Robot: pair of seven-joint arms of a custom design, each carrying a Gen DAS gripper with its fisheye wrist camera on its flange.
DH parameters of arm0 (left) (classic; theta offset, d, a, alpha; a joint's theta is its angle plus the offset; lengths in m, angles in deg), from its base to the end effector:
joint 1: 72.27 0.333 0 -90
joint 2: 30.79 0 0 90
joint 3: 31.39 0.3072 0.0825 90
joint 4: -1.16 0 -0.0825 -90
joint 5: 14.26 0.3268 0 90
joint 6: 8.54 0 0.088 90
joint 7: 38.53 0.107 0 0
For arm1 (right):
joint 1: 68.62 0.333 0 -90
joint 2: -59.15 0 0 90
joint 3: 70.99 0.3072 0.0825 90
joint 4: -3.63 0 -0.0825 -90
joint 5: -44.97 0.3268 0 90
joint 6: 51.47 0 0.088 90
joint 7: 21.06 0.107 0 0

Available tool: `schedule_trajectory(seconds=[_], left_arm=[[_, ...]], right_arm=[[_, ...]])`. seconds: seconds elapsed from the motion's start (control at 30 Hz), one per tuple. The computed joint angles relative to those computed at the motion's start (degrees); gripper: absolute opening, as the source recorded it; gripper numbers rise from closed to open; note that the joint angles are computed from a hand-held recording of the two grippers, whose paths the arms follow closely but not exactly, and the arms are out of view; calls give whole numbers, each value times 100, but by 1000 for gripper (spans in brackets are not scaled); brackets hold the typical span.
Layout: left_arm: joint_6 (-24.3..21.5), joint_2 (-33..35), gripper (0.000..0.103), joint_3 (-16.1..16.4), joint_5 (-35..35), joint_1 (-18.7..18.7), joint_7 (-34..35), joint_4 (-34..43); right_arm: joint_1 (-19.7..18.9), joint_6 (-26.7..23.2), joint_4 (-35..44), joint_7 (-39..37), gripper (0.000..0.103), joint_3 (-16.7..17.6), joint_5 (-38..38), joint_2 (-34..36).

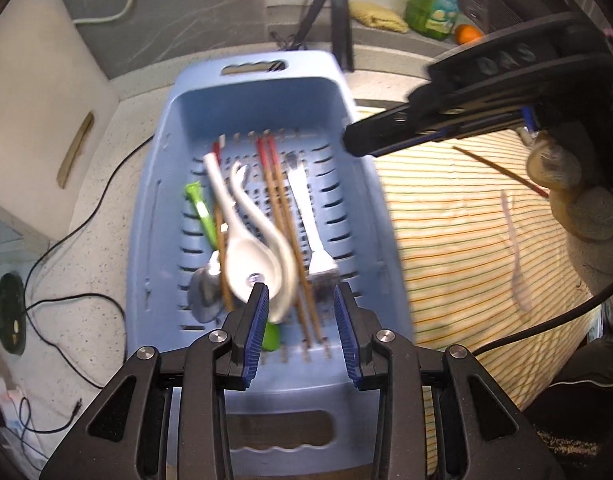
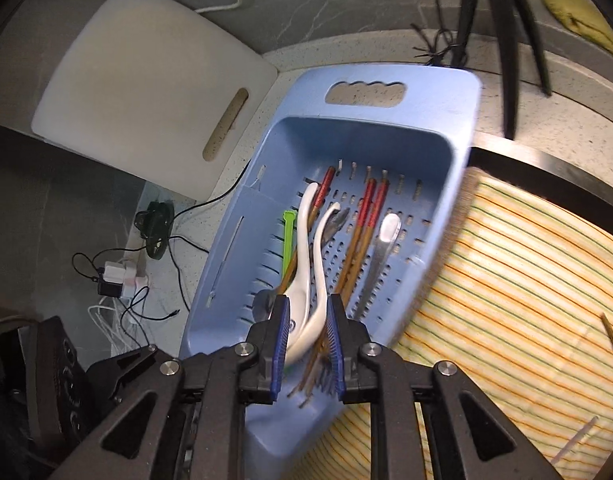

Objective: Organize utensils
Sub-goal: 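Move both tools back over the remaining chopstick on the towel, then grasp the red-tipped chopstick with the left gripper while the right gripper grasps the clear plastic spoon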

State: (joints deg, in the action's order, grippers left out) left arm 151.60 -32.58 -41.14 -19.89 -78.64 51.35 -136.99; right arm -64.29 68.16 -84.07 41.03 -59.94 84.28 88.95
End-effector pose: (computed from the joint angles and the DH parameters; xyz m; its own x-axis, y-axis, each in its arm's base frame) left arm 0.4639 -0.1297 0.4003 -0.2062 -0.9765 0.0632 -0.9016 0.1645 -0.4000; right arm 0.6236 0.1812 0.3951 0.3709 -0.7081 -0.6008 -0.9284 -0.2970 -0.2232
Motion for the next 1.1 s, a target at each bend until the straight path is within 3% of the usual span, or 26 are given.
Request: schedule_trajectory(seconds=[0.13, 0.3, 0.57, 0.7, 0.8, 0.9, 1.0, 1.1], left_arm=[[135, -3, 32, -113, -265, -170, 179, 33], [179, 71, 32, -283, -557, -466, 373, 152], [65, 733, 32, -526, -975, -904, 694, 756], [-111, 1106, 32, -561, -816, -1101, 712, 1215], [-284, 1387, 32, -562, -749, -1166, 814, 1656], [-472, 1735, 32, -421, -358, -1315, 717, 2204], [-902, 2192, 32, -364, -4, -1388, 887, 2987], [-1389, 2661, 33, -144, 733, -1699, 928, 3848]], right_arm=[[-344, 88, -655, -438, 22, -131, 296, -514], [-777, 275, -1478, -857, 30, -590, 583, -1098], [-1386, 543, -2355, -818, 32, -1220, 671, -1406], [-1549, 785, -2561, -742, 32, -1336, 551, -1422], [-1712, 655, -2575, -747, 32, -1365, 574, -1435], [-1773, 785, -2777, -934, 32, -1388, 607, -1611], [-1731, 986, -3003, -1085, 32, -1403, 600, -1749], [-1705, 1118, -3204, -1159, 32, -1440, 654, -1852]])
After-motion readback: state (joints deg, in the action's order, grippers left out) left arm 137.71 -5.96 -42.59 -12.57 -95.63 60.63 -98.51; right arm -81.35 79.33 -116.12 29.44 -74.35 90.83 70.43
